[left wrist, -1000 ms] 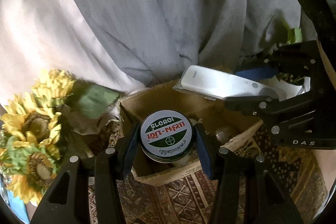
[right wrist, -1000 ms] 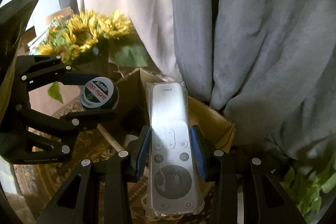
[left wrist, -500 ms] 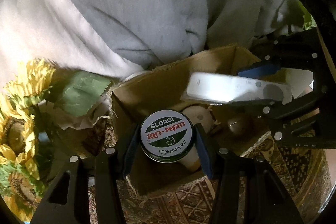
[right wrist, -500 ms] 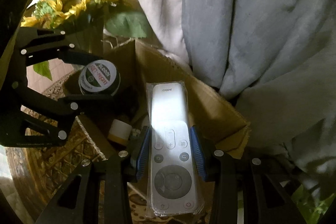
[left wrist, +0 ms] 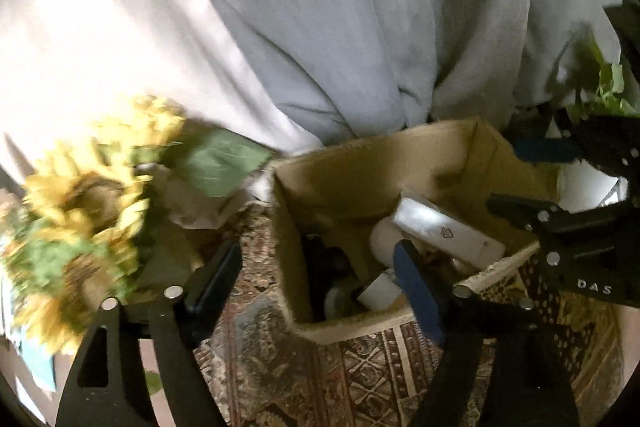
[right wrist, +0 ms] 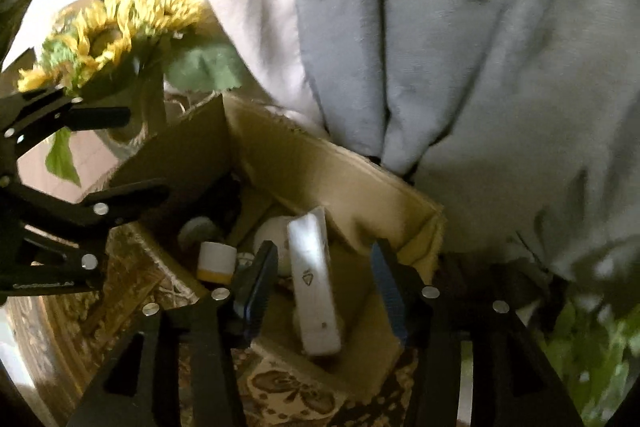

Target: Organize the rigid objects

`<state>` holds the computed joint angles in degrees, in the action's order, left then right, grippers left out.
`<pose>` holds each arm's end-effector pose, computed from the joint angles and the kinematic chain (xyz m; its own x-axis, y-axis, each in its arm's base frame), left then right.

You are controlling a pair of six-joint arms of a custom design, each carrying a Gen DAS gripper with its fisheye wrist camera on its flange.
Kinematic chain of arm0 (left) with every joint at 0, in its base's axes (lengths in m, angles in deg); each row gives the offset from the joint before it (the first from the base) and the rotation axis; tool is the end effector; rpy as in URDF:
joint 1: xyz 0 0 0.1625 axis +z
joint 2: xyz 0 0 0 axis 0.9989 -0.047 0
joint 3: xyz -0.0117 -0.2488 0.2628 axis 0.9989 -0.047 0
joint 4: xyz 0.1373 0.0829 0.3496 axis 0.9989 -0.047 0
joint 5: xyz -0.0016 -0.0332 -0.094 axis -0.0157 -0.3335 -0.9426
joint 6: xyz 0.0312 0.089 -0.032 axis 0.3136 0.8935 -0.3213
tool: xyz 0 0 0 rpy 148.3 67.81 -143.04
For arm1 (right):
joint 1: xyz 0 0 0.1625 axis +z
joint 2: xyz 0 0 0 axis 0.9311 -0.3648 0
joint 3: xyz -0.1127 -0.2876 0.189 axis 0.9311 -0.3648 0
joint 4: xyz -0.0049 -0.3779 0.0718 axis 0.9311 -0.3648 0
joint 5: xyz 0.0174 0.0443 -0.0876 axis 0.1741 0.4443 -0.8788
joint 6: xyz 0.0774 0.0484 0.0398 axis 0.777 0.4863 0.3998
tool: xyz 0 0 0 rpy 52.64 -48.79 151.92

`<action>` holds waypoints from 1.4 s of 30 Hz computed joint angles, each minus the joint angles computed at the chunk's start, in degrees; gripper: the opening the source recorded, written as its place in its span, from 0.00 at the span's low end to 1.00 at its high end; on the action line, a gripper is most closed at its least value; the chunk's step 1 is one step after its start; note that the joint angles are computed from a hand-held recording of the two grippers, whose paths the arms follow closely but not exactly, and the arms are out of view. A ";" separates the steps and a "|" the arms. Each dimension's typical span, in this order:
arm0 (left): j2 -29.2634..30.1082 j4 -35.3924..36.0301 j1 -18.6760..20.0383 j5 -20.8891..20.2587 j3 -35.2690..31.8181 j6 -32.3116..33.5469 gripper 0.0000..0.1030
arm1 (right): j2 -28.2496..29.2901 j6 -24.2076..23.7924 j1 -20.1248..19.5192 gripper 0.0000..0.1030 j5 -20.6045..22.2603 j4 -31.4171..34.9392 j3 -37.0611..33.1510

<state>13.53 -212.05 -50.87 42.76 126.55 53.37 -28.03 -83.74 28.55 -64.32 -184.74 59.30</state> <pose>-0.4316 -0.5897 0.0994 -0.5725 0.1913 -0.7973 0.6532 0.6942 -0.3024 0.1625 -0.6386 0.3396 -0.5528 -0.4429 0.7059 -0.6993 0.7073 -0.1038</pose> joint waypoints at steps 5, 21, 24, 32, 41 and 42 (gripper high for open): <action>-4.54 -2.19 -3.73 4.55 7.36 -4.00 0.86 | -5.86 3.15 1.17 0.60 1.03 -6.35 7.79; -21.50 24.05 -18.05 15.45 26.50 -42.33 1.00 | -24.20 9.98 7.82 0.80 1.11 -24.61 31.74; -24.49 26.41 -20.31 14.72 29.58 -45.91 1.00 | -27.28 12.10 9.91 0.81 -0.27 -26.59 35.85; -33.89 29.50 -27.32 10.77 38.28 -51.36 1.00 | -34.04 20.52 18.07 0.82 -7.29 -27.75 43.82; -43.39 39.15 -36.28 5.82 44.19 -58.21 1.00 | -37.99 32.74 32.25 0.82 -21.97 -25.43 50.05; -44.26 40.64 -37.30 5.13 44.44 -59.16 1.00 | -38.29 34.18 33.54 0.82 -23.30 -24.69 50.52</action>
<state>-30.73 -171.41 -88.17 47.89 170.99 -5.79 -66.32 -49.55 62.08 -87.62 -209.43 109.82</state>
